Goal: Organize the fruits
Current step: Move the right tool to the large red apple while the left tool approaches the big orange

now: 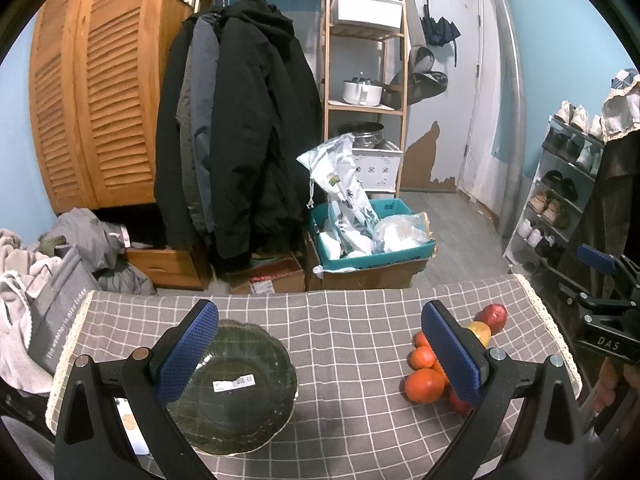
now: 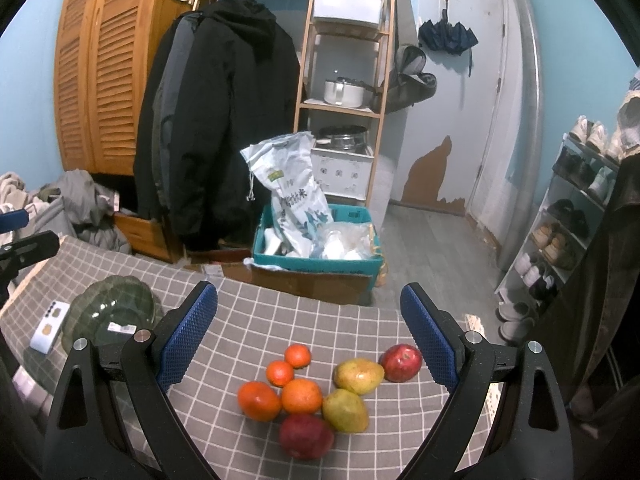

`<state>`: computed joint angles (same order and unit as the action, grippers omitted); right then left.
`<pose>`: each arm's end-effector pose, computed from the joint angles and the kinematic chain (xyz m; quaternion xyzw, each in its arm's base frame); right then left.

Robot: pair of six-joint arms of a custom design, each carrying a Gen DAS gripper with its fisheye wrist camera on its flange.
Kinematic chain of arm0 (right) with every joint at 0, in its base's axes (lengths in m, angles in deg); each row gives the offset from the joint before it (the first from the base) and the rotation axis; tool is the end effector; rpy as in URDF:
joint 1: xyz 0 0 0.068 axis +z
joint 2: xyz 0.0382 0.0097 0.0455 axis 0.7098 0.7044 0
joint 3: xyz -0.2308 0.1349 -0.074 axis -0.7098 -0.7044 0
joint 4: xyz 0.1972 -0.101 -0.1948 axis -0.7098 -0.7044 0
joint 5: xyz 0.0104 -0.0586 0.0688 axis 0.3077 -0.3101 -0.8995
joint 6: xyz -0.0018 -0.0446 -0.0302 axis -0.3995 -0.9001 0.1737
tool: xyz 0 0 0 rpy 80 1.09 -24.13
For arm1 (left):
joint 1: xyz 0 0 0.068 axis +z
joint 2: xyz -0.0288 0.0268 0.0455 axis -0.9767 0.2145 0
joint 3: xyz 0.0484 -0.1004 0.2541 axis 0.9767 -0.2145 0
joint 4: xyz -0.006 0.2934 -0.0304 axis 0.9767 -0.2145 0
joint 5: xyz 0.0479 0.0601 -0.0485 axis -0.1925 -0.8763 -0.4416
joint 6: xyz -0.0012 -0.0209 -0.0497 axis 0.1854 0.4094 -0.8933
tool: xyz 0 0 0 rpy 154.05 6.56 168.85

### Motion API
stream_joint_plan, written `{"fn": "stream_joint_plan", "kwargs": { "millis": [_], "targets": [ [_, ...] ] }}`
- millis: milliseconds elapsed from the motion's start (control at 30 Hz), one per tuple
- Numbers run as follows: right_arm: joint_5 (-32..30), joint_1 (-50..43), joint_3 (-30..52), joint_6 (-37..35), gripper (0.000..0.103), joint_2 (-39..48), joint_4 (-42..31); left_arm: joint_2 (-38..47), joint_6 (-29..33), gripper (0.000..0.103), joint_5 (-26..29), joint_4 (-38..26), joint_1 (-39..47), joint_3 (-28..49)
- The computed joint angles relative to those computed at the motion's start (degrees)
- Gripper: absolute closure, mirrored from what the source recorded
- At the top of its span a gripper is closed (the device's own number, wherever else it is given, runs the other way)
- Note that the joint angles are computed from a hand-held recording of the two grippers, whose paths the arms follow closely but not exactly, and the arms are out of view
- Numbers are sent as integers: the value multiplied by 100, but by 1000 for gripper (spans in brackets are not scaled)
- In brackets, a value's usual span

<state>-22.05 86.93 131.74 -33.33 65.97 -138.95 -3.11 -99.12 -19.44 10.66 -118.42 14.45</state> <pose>0.1501 0.1004 0.3584 0.0611 0.8707 -0.0821 0.4811 0.2237 -0.1817 0.3564 0.1567 0.8704 -0.1085 0.4540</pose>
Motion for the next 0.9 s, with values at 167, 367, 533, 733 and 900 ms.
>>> {"fn": "stream_joint_plan", "kwargs": {
  "millis": [167,367,533,733,900],
  "targets": [
    [-447,-388,-185,-195,11,-195,67,187,-105,1,-15,-46,-125,-2],
    [-1080,-863,-428,-296,11,-350,30,428,-17,1,-25,-49,-204,40],
    [-1371,-1172,-647,-322,11,-451,-49,662,10,1,56,-144,-247,108],
    [-1813,-1620,-898,-354,11,-441,-120,1034,76,1,22,-195,-361,171],
    [-2305,-2009,-1160,-378,11,-387,-121,1390,25,1,148,-278,-408,250]
  ]
}}
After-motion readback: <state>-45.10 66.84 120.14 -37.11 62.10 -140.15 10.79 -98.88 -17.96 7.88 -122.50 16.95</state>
